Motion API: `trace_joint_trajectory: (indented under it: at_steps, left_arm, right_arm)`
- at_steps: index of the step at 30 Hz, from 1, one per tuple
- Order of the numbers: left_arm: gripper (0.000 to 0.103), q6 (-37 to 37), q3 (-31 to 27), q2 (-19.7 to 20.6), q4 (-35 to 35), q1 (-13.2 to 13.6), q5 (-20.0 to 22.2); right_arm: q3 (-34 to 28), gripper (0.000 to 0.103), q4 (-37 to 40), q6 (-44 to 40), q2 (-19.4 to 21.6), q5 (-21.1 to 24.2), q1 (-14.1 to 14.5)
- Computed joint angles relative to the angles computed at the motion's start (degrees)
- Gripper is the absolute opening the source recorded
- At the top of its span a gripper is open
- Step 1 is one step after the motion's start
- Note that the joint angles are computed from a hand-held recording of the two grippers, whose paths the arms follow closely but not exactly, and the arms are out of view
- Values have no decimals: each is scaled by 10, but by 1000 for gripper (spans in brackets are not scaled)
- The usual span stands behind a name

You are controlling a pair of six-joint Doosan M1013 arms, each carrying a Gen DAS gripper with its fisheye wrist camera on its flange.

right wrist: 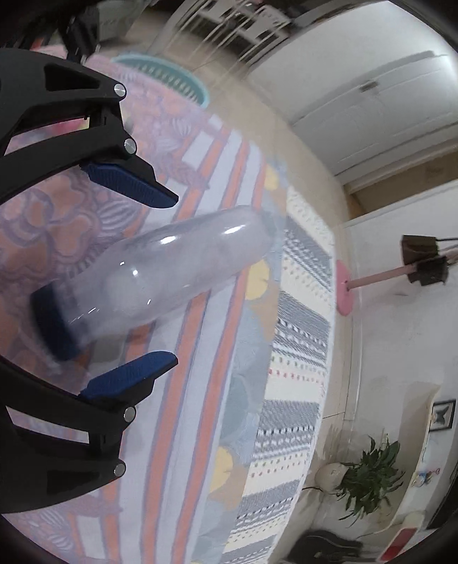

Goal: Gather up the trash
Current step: 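Grasp the pink drink bottle with the left tool while the right tool grasps the clear bottle, then carry both bottles over the basket and open both tools to drop them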

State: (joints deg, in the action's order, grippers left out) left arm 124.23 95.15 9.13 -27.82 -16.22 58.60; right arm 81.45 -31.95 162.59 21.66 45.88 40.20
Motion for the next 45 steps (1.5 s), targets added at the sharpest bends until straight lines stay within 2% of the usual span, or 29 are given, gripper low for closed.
trace_joint_trajectory:
  at_steps: [3, 7, 10, 12, 15, 18, 23, 26, 28, 32, 34, 36, 38, 42, 45]
  left_arm:
    - [48, -12, 7, -1, -25, 22, -26]
    - [48, -20, 8, 4, -53, 41, -30]
    - [48, -20, 11, 3, -71, 50, -38]
    - [47, -7, 17, 0, -101, 60, -48]
    - [46, 7, 25, -11, -139, 77, -54]
    - [46, 27, 28, -23, -174, 101, -67]
    - [46, 36, 20, -34, -216, 141, -79]
    - [46, 33, 12, -34, -228, 161, -90]
    - [46, 22, 8, -34, -224, 173, -105]
    - [46, -16, -1, -27, -206, 198, -119]
    - [46, -47, -5, -19, -185, 209, -121]
    - [46, -79, -11, -9, -165, 218, -118]
    - [46, -113, -21, 4, -138, 225, -105]
    - [46, -150, -30, 20, -106, 231, -91]
    - [46, -162, -37, 29, -92, 234, -87]
  right_arm:
    - [-32, 78, -1, -26, 22, 49, 6]
    - [-65, 54, 9, -48, 42, 87, 11]
    - [-79, 48, 7, -54, 50, 99, 17]
    - [-77, 47, 16, -48, 49, 78, 17]
    - [-64, 47, -5, 1, 38, 6, 22]
    - [-79, 47, -8, 18, 40, -35, 25]
    - [-146, 47, 7, -23, 70, -62, 39]
    - [-207, 47, 29, -77, 101, -53, 51]
    - [-253, 47, 49, -115, 126, -36, 58]
    - [-360, 47, 89, -186, 187, 32, 70]
    - [-418, 47, 124, -218, 221, 74, 71]
    - [-497, 47, 153, -248, 266, 137, 73]
    - [-548, 47, 175, -263, 295, 176, 73]
    - [-614, 47, 218, -269, 336, 203, 70]
    - [-683, 48, 230, -273, 373, 244, 69]
